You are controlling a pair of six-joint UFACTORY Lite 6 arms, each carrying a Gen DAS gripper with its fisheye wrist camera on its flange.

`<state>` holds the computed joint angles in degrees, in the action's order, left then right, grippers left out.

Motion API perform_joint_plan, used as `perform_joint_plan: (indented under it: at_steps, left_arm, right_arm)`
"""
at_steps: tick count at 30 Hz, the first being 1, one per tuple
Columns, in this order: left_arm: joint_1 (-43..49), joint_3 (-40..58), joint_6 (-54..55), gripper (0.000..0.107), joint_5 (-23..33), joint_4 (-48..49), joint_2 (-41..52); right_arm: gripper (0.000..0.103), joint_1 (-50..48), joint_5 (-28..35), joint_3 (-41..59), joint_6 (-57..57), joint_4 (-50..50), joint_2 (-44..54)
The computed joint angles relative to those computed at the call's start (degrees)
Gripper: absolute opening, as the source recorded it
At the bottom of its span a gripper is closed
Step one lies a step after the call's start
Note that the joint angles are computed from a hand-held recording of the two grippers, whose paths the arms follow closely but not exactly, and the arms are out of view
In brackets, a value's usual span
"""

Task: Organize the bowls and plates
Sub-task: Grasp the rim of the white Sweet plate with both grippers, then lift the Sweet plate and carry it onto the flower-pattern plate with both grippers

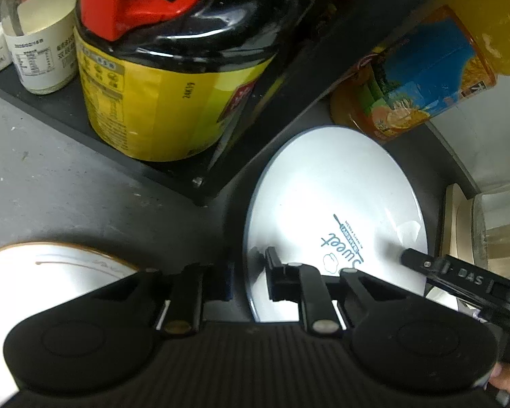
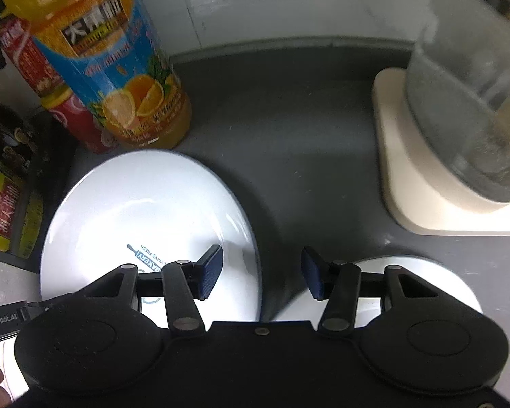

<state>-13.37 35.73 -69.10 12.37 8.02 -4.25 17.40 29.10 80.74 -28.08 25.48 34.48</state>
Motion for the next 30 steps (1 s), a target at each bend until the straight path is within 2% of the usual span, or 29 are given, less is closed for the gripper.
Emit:
perform_joint_plan:
  at_steps: [4, 7, 8, 9, 13, 16, 20, 24, 30]
  left_arm:
    - [0.8, -0.7, 4.4, 0.013, -2.2, -5.8, 0.4]
    - [0.7, -0.5, 2.9, 0.013, -2.2, -4.8, 0.6]
    - [0.6, -0.5, 2.4, 0.013, -2.2, -4.3, 0.6]
    - [0.6, -0.4, 2.5, 0.013, -2.1, -4.5, 0.6]
    - [1.3, -0.1, 8.0, 0.012, -0.6, -10.1, 0.0]
    - [1.4, -1.7, 7.8, 0.012, -0.3, -9.7, -3.2]
    - [0.7, -3.3, 2.3, 0.012, 2.0, -4.3, -8.1]
    - [0.8, -6.2, 5.2, 0.011, 3.1, -9.4, -13.4]
    - [-5.6, -8.9, -12.4, 0.011, 8.2, 3.3, -19.9]
  right_arm:
    - [0.044, -0.1, 1.6, 1.1, -2.5, 3.5, 1.9]
    - [0.043, 0.0, 1.3, 0.9, -2.9, 3.8, 1.9]
    - [0.039, -0.2, 1.8, 1.3, -3.8, 4.7, 2.2]
    - [0.028, -0.9, 4.0, 2.4, -5.9, 7.4, 3.0]
    - [0.022, -3.2, 7.4, 2.5, -6.8, 10.2, 2.7]
    - [0.018, -5.3, 8.2, -1.1, -11.7, 14.3, -0.3]
    - [0.010, -9.4, 12.7, -3.7, -16.0, 19.6, -3.3]
    - [0.006, -11.8, 15.0, -6.3, -19.6, 22.5, -5.9]
    - [0.006, -14.0, 17.3, -11.0, -24.7, 25.1, -11.0]
